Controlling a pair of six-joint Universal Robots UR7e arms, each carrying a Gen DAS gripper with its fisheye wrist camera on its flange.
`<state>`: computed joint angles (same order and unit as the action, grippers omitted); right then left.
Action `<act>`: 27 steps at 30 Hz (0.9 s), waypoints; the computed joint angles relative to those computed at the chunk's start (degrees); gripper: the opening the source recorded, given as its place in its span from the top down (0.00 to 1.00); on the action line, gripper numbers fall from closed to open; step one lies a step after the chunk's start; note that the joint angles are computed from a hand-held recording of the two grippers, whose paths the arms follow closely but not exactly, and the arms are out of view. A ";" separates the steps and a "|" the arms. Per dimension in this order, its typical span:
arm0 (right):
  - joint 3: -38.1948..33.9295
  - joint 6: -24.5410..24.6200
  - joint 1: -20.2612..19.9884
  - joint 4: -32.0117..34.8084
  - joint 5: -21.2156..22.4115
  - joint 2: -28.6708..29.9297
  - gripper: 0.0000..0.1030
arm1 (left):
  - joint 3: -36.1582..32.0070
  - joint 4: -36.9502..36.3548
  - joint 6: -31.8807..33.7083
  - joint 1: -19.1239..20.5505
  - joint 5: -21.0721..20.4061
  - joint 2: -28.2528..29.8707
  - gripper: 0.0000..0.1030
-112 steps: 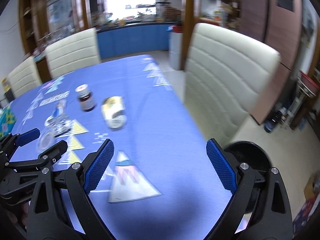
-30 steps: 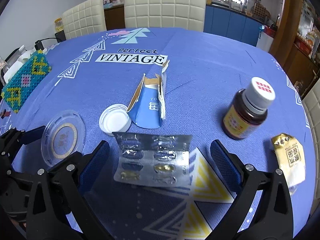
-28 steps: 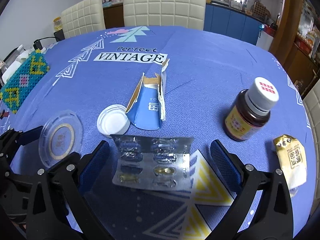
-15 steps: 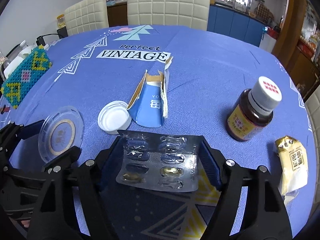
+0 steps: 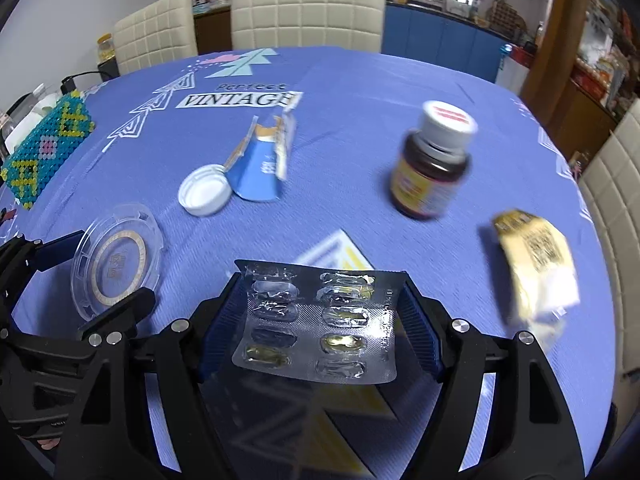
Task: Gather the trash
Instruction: 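Grasp the silver blister pack with the right tool while the left tool holds the lid, then carry the blister pack and clear lid over the black bin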
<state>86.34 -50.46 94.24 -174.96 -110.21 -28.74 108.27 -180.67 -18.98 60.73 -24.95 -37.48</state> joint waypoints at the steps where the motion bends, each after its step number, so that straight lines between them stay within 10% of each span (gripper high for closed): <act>1: 0.97 0.13 -0.29 -1.00 -0.22 -0.76 0.28 | -0.16 -0.59 0.92 -0.41 -0.39 0.49 0.17; 27: 16.06 6.07 -8.21 -18.78 -5.79 -17.10 0.28 | -11.96 -2.87 18.22 -7.91 -13.50 12.23 0.17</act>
<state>102.40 -44.39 86.03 -193.74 -116.00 -45.84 96.31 -183.54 -0.76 52.83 -38.45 -25.24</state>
